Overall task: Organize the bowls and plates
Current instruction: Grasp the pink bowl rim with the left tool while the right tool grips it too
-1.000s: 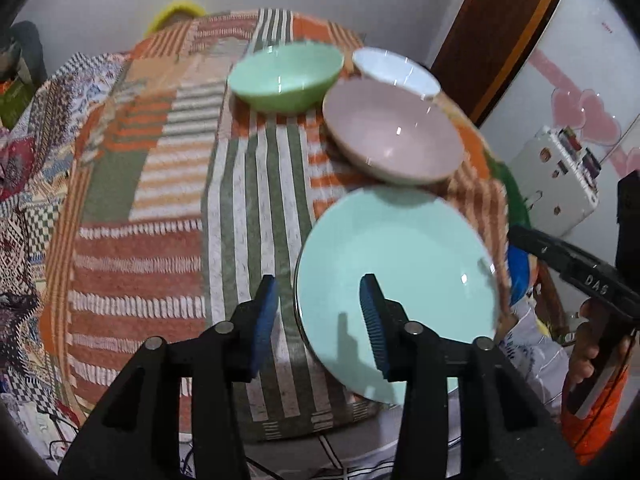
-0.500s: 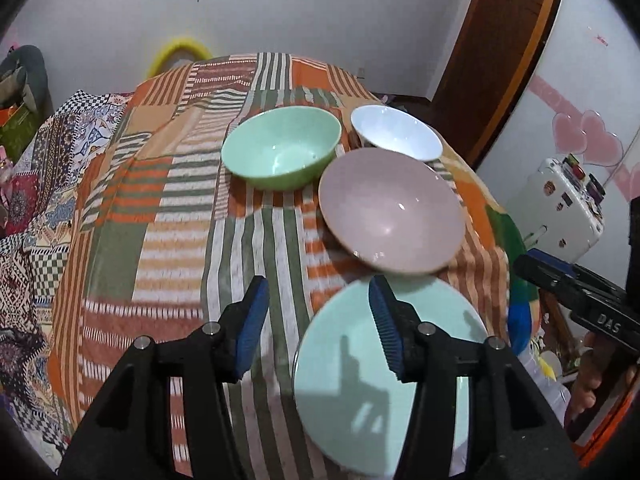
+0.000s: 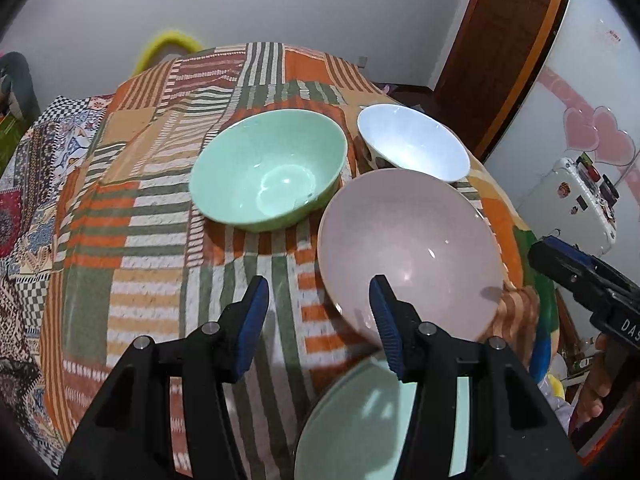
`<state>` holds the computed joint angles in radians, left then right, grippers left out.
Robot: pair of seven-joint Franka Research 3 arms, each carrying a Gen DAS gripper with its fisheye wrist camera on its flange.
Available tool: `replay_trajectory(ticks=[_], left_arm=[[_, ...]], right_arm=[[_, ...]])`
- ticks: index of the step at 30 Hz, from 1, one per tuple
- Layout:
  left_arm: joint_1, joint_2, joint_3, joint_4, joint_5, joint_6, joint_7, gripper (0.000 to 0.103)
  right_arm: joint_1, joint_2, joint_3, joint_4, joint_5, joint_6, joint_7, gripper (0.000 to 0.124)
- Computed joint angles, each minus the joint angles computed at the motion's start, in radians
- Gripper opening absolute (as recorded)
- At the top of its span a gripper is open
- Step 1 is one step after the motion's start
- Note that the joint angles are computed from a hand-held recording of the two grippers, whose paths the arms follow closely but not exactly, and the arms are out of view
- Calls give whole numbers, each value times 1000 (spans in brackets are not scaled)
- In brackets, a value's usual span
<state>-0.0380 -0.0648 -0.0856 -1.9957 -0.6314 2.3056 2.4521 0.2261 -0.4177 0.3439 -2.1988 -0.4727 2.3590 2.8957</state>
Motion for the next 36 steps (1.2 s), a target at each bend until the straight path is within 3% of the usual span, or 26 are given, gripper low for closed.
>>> replay_trajectory(ticks=[13,19,24,28,31,36], left_arm=[[-2,124,-62,69,37,59,-25,51],[8,143,-76,84,23,51,-11,31],[13,143,-81,85,16,34,-13,19],[10,131,-81,76,18,39,-19,19],[7,126,-78,78,33,32,-38,19],[14,119,-70,90,19,-19,-48,19]], right_arm=[[6,58,-58,-24,56,67,-43,62],[4,64,-64,-35,80,93,-54,62],[10,70,-79,-46,123,135,-81,41],[21,80,-86,-50,170,167,-122,26],[12,95,-65,-18,145,113,-112,26],[20,76,-76,-24,162,118,-107,26]])
